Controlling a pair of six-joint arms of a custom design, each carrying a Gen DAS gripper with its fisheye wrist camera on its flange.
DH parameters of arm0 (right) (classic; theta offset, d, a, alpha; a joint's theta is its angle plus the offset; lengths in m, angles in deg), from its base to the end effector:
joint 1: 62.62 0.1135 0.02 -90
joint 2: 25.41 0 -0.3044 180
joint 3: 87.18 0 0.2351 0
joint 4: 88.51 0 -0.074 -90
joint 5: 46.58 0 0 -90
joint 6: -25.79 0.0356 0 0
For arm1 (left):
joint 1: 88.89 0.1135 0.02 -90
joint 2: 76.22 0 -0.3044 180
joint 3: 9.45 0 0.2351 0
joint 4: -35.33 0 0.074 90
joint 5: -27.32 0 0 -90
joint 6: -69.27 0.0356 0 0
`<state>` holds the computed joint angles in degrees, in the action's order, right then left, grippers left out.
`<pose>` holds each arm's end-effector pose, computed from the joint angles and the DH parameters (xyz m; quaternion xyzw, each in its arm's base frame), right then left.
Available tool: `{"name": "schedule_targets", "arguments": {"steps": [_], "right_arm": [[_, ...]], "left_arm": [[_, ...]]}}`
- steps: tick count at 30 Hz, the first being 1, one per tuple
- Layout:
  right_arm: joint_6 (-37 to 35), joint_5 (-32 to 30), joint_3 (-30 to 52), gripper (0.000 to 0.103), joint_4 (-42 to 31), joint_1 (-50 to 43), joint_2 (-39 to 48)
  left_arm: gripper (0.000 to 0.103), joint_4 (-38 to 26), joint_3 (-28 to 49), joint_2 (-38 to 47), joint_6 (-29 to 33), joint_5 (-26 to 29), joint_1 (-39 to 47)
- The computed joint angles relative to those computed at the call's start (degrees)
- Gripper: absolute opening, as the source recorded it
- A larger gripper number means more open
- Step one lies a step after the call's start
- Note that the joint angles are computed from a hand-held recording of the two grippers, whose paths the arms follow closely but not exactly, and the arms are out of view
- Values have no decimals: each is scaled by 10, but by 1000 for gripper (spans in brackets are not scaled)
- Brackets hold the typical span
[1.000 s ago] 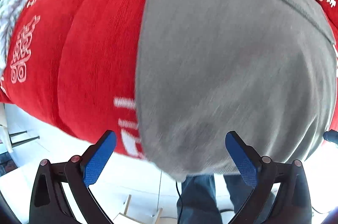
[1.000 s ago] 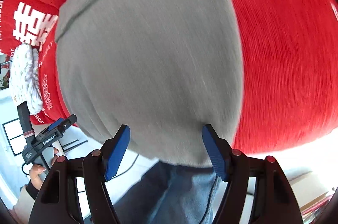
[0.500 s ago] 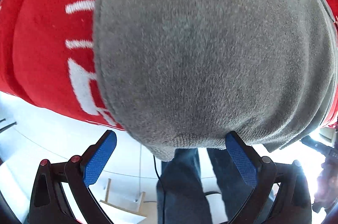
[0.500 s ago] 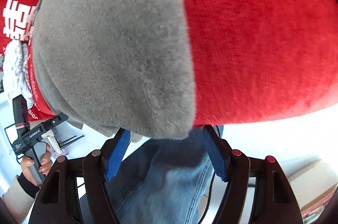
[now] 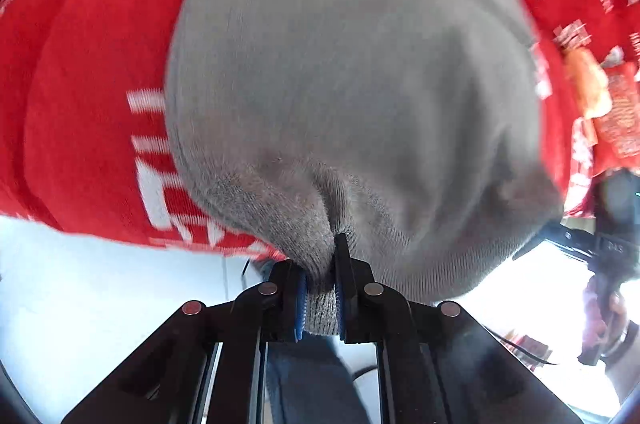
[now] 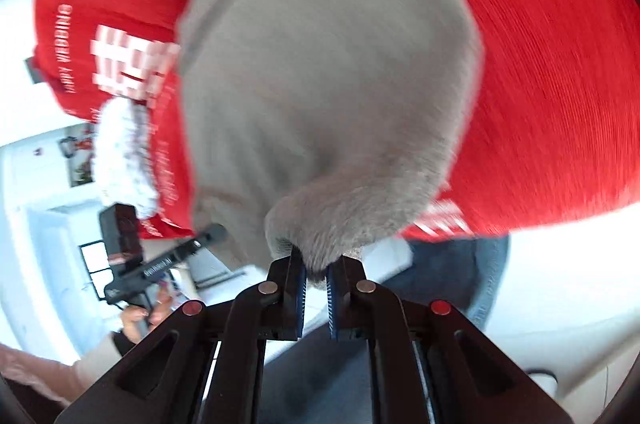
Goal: Fold small clothes
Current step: 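Lift the hem with both grippers and fold it over toward the collar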
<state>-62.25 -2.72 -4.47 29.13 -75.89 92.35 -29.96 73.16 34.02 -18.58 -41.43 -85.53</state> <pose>0.3383 -0.0534 0.1500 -0.1468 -0.9067 -0.3950 0.0206 0.3283 0.0064 0.1830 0.0151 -0.9824 0.1853 0.0162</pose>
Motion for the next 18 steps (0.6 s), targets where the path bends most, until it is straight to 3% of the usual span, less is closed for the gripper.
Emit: {"name": "schedule_targets", "arguments": {"steps": [4,7,13,16,17,18], "right_arm": [[45,-32,110,9,2,10,29],[76,-27,206,8,1,11,80],[110,35,495,8,-109,7,221],[85,67,581,12,-173,5,256],[71,82,607,12,-196,7,266],[57,92,641,12,-223,11,280]], "left_arm": [[12,-19,100,21,-3,18,10],[12,7,159,64,-11,2,7],[12,-36,356,181,-39,-37,-17],[15,-80,437,221,-34,-57,-19],[29,-99,468,234,-32,-60,-16],[63,-97,470,232,-34,-70,-14]]}}
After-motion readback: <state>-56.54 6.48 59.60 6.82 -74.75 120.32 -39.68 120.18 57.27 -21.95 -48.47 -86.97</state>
